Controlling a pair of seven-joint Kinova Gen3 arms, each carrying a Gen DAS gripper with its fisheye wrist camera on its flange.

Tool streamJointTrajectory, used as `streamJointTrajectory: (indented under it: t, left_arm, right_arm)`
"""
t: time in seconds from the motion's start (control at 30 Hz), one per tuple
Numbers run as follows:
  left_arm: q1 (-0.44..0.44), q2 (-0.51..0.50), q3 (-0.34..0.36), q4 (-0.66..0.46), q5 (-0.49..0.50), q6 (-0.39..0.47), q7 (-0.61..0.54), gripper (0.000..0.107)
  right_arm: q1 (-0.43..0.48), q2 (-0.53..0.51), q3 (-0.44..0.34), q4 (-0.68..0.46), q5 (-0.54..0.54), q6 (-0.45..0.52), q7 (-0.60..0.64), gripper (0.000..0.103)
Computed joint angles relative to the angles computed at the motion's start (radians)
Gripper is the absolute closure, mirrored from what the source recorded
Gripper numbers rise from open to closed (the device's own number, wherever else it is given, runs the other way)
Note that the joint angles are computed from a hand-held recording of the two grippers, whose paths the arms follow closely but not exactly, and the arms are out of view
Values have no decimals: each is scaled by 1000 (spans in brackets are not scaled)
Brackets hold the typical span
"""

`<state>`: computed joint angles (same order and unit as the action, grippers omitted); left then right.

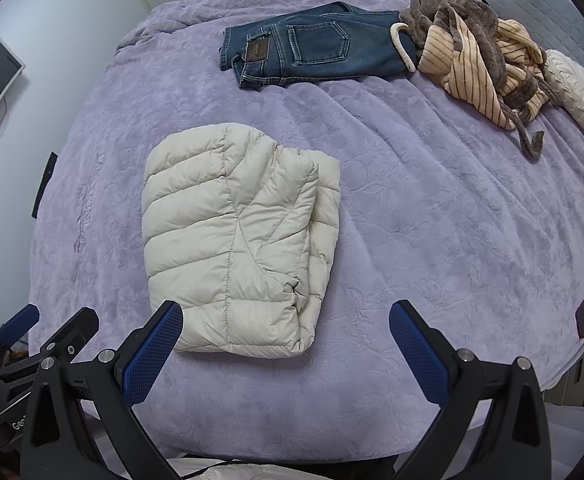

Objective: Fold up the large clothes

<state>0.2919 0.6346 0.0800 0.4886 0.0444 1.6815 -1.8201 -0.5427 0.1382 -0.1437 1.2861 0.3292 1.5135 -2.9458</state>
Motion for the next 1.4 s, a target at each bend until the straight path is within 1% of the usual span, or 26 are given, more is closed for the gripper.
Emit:
streamJointTrajectory:
  t: [1.4]
  left_arm:
    - [1,6,-3,-14,-3,9,-3,5]
  right_arm:
    - [15,-7,0,10,-14,-11,26,0]
